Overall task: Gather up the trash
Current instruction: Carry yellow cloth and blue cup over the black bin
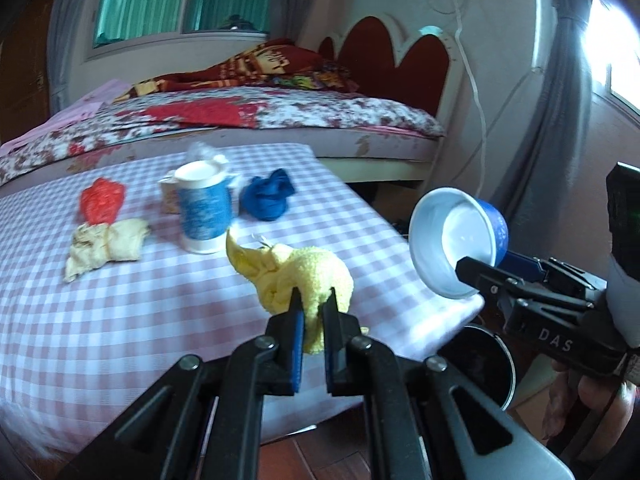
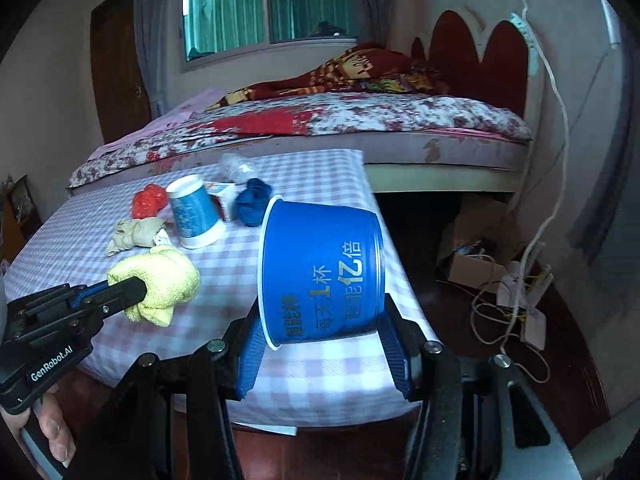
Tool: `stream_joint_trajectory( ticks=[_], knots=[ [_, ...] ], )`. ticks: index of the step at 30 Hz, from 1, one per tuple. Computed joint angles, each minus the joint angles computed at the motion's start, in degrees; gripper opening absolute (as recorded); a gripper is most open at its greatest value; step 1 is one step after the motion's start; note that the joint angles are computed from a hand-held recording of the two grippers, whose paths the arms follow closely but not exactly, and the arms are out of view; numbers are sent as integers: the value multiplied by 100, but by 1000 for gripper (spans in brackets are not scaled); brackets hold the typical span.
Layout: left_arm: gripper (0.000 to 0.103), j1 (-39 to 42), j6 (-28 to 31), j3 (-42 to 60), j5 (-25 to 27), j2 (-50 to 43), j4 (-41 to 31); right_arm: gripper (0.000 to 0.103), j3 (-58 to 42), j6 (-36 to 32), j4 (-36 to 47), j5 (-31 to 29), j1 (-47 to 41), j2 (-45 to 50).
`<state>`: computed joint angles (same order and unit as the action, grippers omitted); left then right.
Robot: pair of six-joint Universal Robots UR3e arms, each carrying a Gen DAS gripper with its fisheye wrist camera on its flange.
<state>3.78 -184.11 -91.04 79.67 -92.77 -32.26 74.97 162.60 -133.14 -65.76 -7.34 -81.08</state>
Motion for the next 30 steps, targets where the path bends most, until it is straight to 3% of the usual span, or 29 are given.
stream_joint_trajectory(
  ticks=[20,30],
  knots=[
    [8,-2105,-99,2366,-33,-1921,-526,54,1909,-1225,616,722,-2812,-1662],
    [8,-2715,5,3399,-166,-2902,-991,54,2497,-2024,946,989,-3779,-1860]
  ],
)
